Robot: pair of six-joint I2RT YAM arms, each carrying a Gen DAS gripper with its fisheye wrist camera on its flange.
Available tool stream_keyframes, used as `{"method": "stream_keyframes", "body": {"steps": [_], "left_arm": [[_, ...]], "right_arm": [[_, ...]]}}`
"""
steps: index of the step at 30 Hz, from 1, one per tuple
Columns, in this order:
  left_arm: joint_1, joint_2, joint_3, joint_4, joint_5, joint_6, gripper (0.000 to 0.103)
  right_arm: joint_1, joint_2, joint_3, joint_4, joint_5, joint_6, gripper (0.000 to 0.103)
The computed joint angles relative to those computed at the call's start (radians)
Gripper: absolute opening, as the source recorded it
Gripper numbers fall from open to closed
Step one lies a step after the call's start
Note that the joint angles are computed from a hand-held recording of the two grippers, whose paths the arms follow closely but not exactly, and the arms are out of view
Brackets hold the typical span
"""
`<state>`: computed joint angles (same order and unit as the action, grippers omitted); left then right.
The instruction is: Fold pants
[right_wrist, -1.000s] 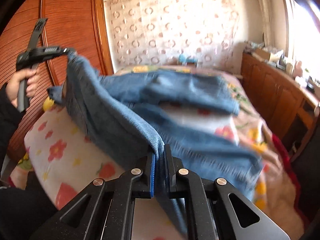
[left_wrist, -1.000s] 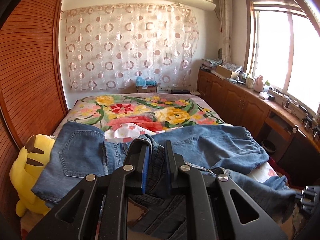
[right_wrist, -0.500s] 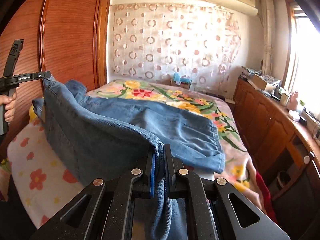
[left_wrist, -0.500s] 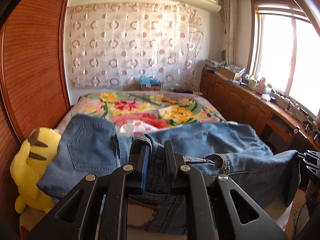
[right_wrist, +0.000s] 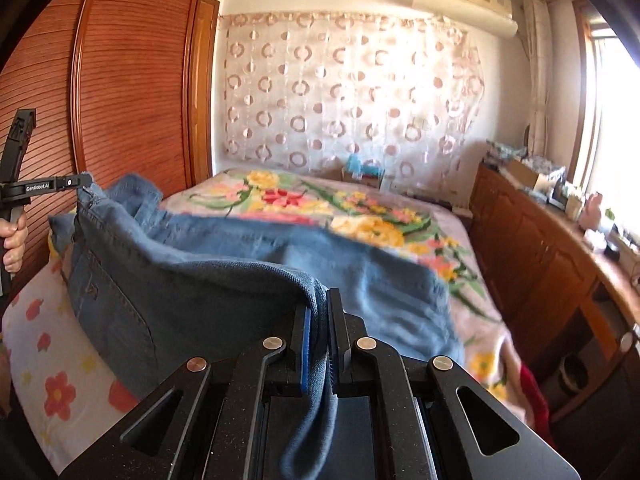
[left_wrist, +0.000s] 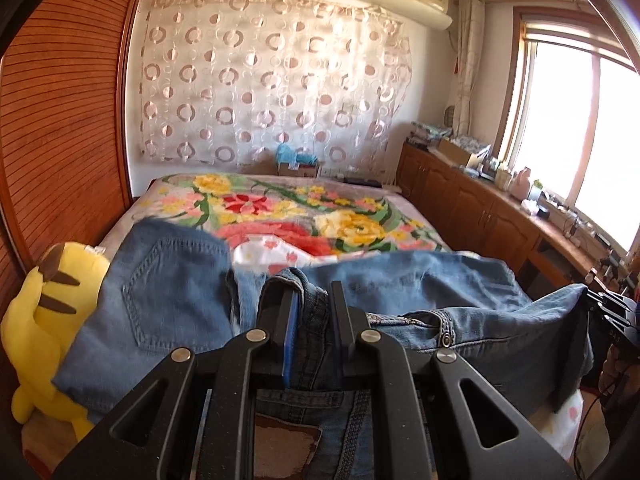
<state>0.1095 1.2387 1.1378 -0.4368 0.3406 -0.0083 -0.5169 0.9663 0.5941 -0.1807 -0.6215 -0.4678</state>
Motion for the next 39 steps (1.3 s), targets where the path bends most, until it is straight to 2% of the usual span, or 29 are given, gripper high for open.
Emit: {"method": "stream_keyframes", "body": {"steps": [2, 8, 17, 20, 26, 35, 39], "left_arm": [[-0.009, 0.014, 0.031, 0.009, -0.03, -0.009, 0.015], [-0.001, 0.087, 0.117, 0.035, -0.034, -0.017, 0.015], [0.019, 0.211, 0.19, 0.05, -0.033, -0.023, 0.016], [0.019, 0.243, 0.203, 0.06, -0.039, -0.019, 0.016], [0.003, 0.316, 0.237, 0.059, -0.074, 0.002, 0.016], [0.003, 0.365, 0.251, 0.04, -0.081, 0.019, 0.016], [-0.009, 0.379, 0.271, -0.004, -0.104, 0.066, 0.024]], "right_arm": [[0.026, 0.018, 0.022, 0.028, 0.015, 0.02, 0.007], [0.133, 0.091, 0.088, 0.115, 0.115, 0.051, 0.007], [0.28, 0.313, 0.151, 0.303, 0.267, 0.051, 0.007], [0.324, 0.41, 0.223, 0.329, 0.311, 0.055, 0.007], [0.382, 0.535, 0.316, 0.328, 0.382, 0.038, 0.007], [0.42, 0.681, 0.481, 0.233, 0.447, 0.02, 0.007], [0.436, 0.733, 0.575, 0.169, 0.477, 0.011, 0.007]]}}
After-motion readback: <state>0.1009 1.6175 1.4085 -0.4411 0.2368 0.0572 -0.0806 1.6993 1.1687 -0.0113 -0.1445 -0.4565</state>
